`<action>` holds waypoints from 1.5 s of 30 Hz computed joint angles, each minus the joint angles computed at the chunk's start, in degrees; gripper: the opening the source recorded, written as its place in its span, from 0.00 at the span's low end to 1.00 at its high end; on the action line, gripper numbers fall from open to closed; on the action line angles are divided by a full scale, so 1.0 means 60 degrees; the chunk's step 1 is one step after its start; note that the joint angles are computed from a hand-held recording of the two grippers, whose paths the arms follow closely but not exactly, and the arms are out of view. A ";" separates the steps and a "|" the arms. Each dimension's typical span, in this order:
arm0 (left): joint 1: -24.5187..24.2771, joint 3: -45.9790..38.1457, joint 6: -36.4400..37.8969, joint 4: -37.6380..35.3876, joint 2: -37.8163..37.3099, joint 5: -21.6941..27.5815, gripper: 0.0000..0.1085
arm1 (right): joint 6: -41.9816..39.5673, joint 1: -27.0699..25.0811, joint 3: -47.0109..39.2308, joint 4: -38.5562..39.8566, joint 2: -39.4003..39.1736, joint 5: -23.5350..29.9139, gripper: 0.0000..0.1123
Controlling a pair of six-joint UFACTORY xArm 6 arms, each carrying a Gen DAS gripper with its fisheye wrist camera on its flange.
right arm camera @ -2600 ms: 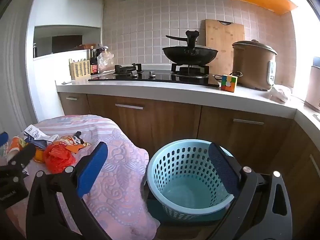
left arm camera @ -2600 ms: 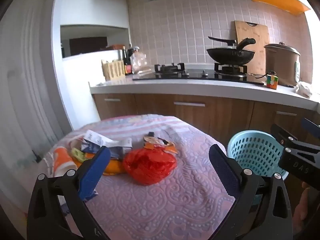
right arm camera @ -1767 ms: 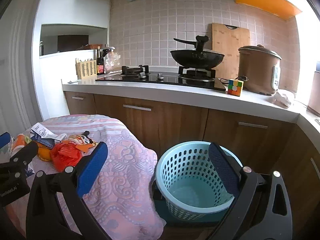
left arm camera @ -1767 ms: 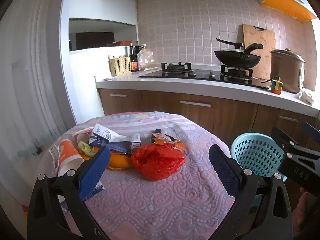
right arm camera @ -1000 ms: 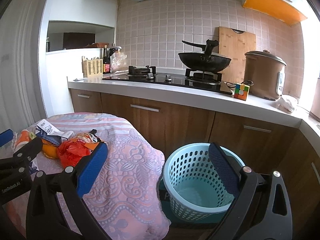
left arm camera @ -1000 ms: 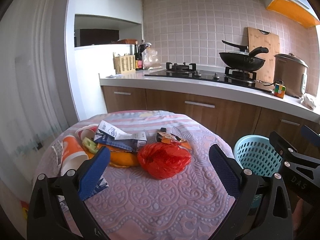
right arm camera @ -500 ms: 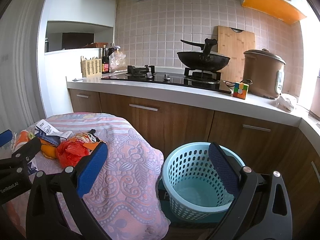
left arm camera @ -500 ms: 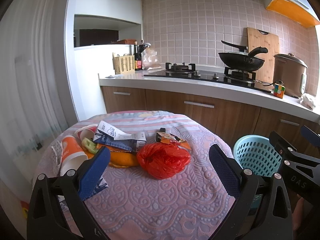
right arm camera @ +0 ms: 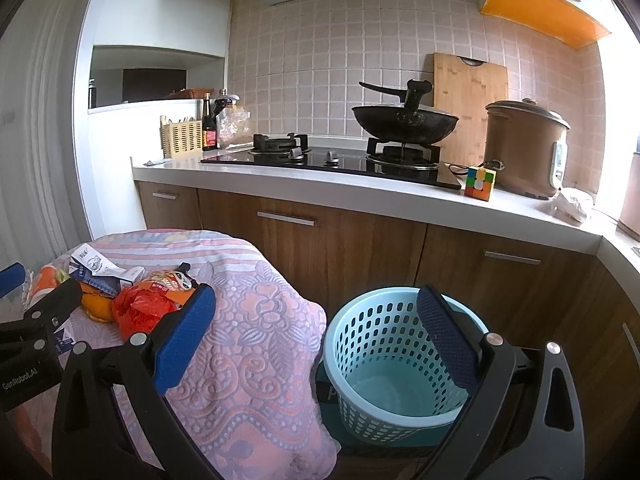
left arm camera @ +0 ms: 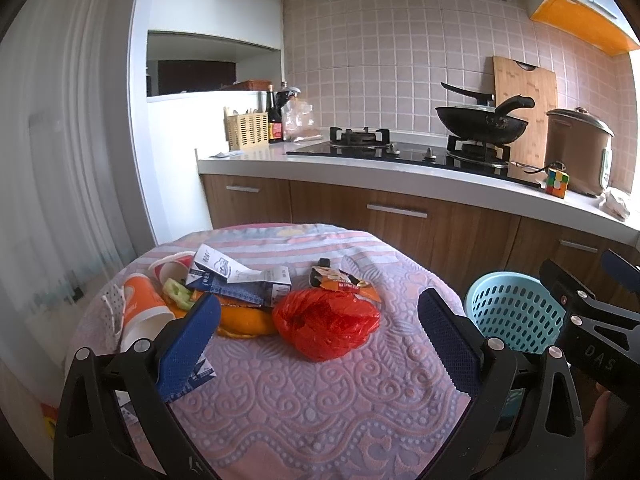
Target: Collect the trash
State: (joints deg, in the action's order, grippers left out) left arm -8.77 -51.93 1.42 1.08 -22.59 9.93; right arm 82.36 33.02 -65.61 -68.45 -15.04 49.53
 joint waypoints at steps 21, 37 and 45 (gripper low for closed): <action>0.0172 0.0019 0.1027 -0.1158 0.0309 -0.0079 0.88 | -0.0105 -0.0262 -0.0310 0.0279 0.0459 -0.0410 0.85; 0.3605 0.0743 0.0293 -0.0899 0.0112 0.0543 0.88 | -0.1048 0.0020 -0.1086 0.1200 0.1744 -0.1381 0.49; 0.3490 0.0435 0.2389 -0.3049 0.0481 0.1755 0.84 | -0.1417 0.0133 -0.1485 0.1614 0.2195 -0.1596 0.49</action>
